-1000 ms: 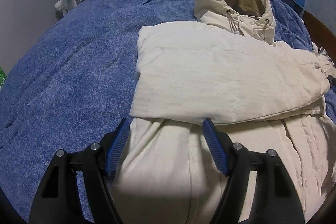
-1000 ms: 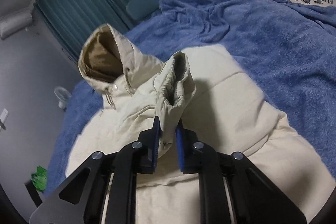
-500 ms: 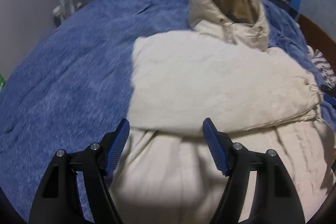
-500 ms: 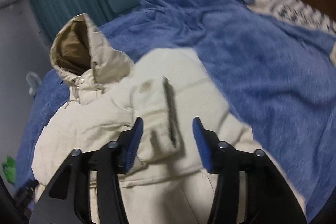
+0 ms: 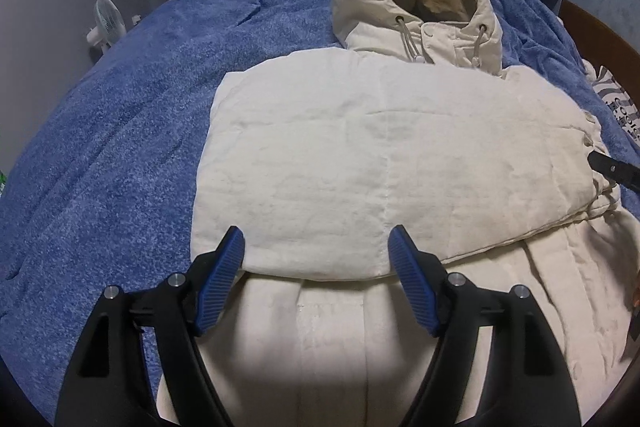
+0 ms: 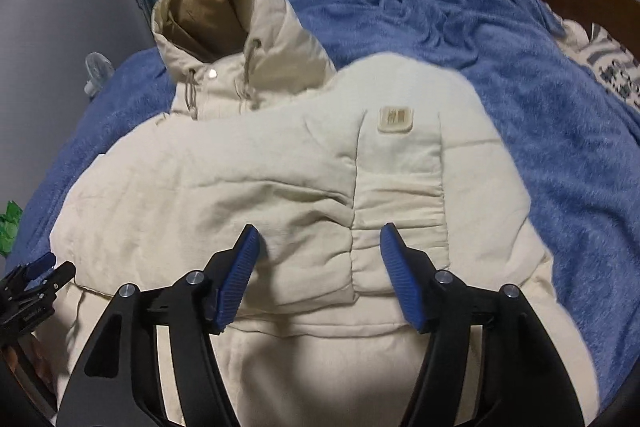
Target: Fold large clothes
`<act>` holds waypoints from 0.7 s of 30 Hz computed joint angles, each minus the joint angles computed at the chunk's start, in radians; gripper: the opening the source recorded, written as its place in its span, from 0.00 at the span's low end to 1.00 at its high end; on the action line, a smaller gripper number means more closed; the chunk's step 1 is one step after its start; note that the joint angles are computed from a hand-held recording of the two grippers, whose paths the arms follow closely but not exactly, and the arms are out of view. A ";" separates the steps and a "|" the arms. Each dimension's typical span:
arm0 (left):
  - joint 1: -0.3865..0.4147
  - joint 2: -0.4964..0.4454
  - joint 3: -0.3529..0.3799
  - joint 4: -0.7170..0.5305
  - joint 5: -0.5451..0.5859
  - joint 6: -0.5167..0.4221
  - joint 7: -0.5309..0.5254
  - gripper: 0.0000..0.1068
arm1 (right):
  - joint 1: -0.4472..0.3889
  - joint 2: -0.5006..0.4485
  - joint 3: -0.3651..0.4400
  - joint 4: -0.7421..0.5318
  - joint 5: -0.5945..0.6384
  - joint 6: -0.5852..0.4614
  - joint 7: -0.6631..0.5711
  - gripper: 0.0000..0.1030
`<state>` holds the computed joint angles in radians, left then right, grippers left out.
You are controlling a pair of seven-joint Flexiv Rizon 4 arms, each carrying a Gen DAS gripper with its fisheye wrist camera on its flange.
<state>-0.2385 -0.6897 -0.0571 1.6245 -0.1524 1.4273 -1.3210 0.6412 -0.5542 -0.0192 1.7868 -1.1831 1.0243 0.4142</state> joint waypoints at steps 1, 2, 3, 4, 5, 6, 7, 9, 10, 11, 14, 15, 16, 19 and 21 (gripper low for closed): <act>-0.003 -0.003 0.004 -0.001 0.003 0.001 -0.001 0.67 | -0.001 -0.004 0.004 0.000 0.009 -0.002 -0.006 0.59; -0.003 -0.007 0.005 -0.001 0.005 0.003 0.000 0.67 | 0.001 -0.012 0.008 -0.003 0.021 -0.012 -0.021 0.59; -0.005 -0.011 0.006 -0.005 0.006 0.002 -0.001 0.68 | 0.004 -0.020 0.009 -0.008 0.032 -0.020 -0.034 0.59; -0.004 -0.015 0.005 -0.006 0.005 0.002 0.000 0.68 | 0.007 -0.025 0.009 -0.010 0.039 -0.024 -0.041 0.59; -0.001 -0.017 0.000 -0.003 0.006 0.006 0.003 0.68 | 0.010 -0.031 0.007 -0.012 0.042 -0.024 -0.043 0.59; 0.004 -0.018 -0.006 0.001 0.007 0.014 0.009 0.70 | 0.012 -0.035 0.000 -0.011 0.035 -0.017 -0.035 0.59; 0.008 -0.020 -0.011 0.005 0.010 0.018 0.019 0.71 | 0.014 -0.037 -0.005 -0.007 0.028 -0.009 -0.024 0.59; 0.018 -0.024 -0.023 0.008 0.007 0.020 0.034 0.74 | 0.016 -0.041 -0.008 -0.009 0.030 -0.008 -0.021 0.59; 0.028 -0.027 -0.037 0.008 -0.001 0.019 0.042 0.74 | 0.018 -0.042 -0.005 -0.014 0.040 -0.017 -0.034 0.59; 0.031 -0.027 -0.041 0.010 -0.005 0.022 0.045 0.74 | 0.021 -0.042 -0.005 -0.017 0.045 -0.027 -0.044 0.60; 0.072 -0.015 -0.105 0.047 -0.020 0.105 0.070 0.74 | 0.028 -0.022 -0.039 -0.003 -0.050 0.015 0.032 0.70; 0.115 -0.011 -0.162 0.061 -0.002 0.130 0.072 0.74 | 0.027 -0.014 -0.051 0.000 -0.101 0.030 0.071 0.70; 0.151 -0.005 -0.229 0.090 -0.049 0.195 0.135 0.74 | 0.024 -0.008 -0.056 -0.001 -0.146 0.031 0.099 0.71; 0.168 -0.008 -0.268 0.070 -0.037 0.208 0.148 0.75 | -0.001 -0.017 -0.026 -0.030 -0.139 -0.002 0.033 0.74; 0.083 -0.025 -0.168 -0.018 -0.053 0.109 0.134 0.75 | -0.016 -0.026 -0.012 -0.043 -0.099 -0.018 -0.018 0.74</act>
<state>-0.1550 -0.7143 -0.2253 1.6068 -0.2058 1.5359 -1.1867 0.6256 -0.5807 -0.0312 1.7440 -1.2818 1.0065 0.3967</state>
